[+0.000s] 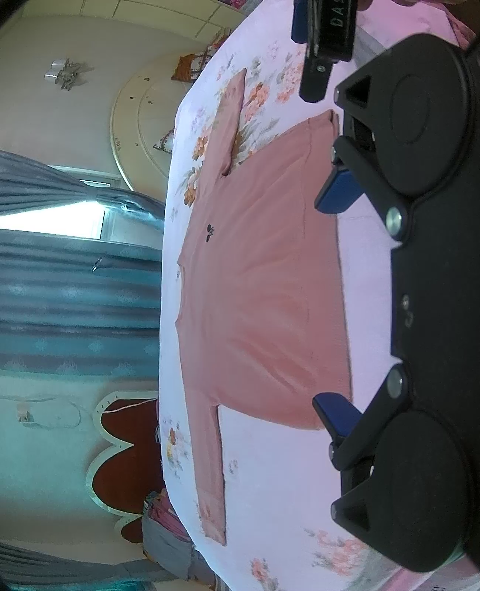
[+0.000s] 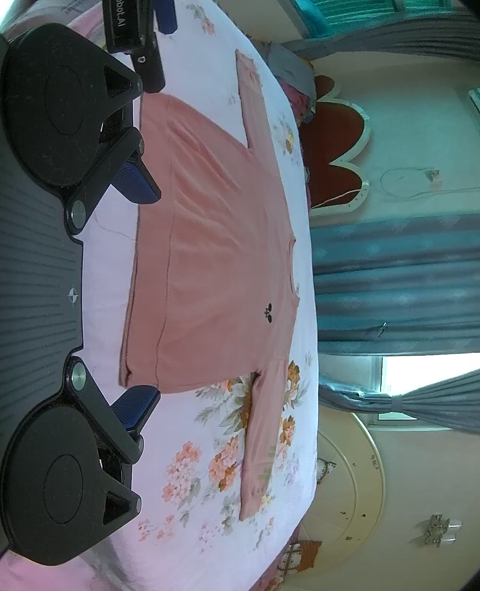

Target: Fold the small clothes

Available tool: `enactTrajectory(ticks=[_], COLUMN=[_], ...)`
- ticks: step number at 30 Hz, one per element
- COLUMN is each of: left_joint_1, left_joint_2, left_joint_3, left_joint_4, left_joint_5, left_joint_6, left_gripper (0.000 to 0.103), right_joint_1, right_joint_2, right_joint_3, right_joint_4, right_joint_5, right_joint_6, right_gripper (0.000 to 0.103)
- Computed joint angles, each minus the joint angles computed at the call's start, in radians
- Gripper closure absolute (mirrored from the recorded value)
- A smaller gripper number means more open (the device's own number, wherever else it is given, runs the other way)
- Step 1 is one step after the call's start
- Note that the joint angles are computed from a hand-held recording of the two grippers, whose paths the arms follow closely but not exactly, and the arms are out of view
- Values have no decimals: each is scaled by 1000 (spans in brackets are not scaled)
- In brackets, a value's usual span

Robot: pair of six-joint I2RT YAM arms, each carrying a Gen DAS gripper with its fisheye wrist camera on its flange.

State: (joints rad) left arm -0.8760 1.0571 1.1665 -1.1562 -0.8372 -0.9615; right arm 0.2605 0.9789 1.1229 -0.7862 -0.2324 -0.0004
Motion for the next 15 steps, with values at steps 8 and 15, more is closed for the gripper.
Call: enactTrajectory(ticks=[8, 15], left_joint_1=[236, 471], left_joint_2=[6, 68], left_joint_3=[-41, -53], left_joint_4=[243, 451], left_joint_5=[148, 339], left_joint_6=[307, 545], left_gripper=[0, 0], right_joint_1=[63, 97], right_joint_2=[164, 341], right_joint_3=[67, 175], right_joint_4=[80, 161], right_joint_5=[118, 195], right_joint_6=[44, 87], right_gripper=[0, 0])
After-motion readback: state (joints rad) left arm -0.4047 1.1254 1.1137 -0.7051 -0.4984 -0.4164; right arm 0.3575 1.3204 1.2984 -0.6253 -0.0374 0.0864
